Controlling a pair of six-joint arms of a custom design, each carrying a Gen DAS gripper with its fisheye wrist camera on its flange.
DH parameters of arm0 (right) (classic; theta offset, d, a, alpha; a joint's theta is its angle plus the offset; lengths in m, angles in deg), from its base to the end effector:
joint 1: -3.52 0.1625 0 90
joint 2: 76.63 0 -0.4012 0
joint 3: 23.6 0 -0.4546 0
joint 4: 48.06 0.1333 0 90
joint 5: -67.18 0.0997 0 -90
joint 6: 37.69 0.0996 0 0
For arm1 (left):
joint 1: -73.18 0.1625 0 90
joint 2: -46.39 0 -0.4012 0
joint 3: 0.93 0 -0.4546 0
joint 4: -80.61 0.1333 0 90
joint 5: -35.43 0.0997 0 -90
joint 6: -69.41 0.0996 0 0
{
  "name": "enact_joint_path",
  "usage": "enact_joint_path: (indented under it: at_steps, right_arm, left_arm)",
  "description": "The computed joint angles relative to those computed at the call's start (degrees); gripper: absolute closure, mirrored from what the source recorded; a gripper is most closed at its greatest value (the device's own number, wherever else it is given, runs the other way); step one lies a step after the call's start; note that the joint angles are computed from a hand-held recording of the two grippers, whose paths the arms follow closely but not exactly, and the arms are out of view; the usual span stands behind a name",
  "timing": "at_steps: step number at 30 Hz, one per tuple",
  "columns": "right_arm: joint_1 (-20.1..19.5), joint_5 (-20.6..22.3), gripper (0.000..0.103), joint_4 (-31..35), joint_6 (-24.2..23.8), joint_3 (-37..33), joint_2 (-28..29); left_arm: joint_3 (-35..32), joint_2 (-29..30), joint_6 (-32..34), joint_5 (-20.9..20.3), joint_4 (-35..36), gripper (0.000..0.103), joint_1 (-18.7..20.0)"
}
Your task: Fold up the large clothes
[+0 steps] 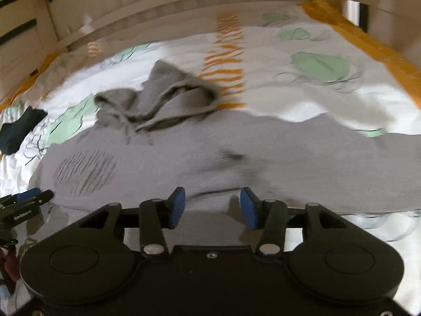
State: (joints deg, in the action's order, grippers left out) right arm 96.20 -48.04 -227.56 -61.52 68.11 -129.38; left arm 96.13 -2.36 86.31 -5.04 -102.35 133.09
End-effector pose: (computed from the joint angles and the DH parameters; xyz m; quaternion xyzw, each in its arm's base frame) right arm 0.1249 -0.7242 0.2157 0.1116 -0.8804 0.3733 0.2705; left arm -0.1617 -0.6960 0.1487 0.1889 0.8338 -0.3871 0.3453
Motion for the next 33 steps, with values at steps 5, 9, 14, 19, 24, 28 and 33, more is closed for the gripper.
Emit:
enact_joint_path:
  at_steps: [5, 9, 14, 19, 24, 28, 33]
  right_arm:
    - [-2.45, -3.97, 0.04, 1.96, 1.21, 1.11, -5.29]
    - [-4.31, -8.73, 0.04, 0.53, 0.62, 0.87, -7.58]
    - [-6.44, -11.55, 0.04, -0.51, 0.77, 0.25, -9.13]
    - [-7.99, -12.79, 0.04, -1.37, 0.1, 0.09, -9.7]
    - [-9.33, -11.52, 0.04, -0.91, 0.93, -0.1, -10.09]
    - [-9.92, -10.07, 0.04, -1.21, -0.32, 0.01, -10.67]
    - [-9.52, -11.87, 0.04, -5.7, -8.82, -0.97, -9.71]
  left_arm:
    - [1.62, -1.28, -3.62, -0.24, 3.17, 0.057, -1.04]
    - [2.37, -0.35, -3.0, 1.03, 2.66, 0.056, -1.81]
    - [2.25, 2.63, 2.75, 3.75, -4.11, 0.049, -2.1]
    - [1.74, 3.94, 5.19, 5.62, -6.45, 0.044, -2.46]
    - [1.62, 4.46, 6.29, 6.25, -7.87, 0.043, -2.53]
    - [1.48, 4.85, 7.06, 6.61, -8.59, 0.042, -2.63]
    - [1.34, 5.43, 8.41, 7.19, -9.99, 0.042, -2.77]
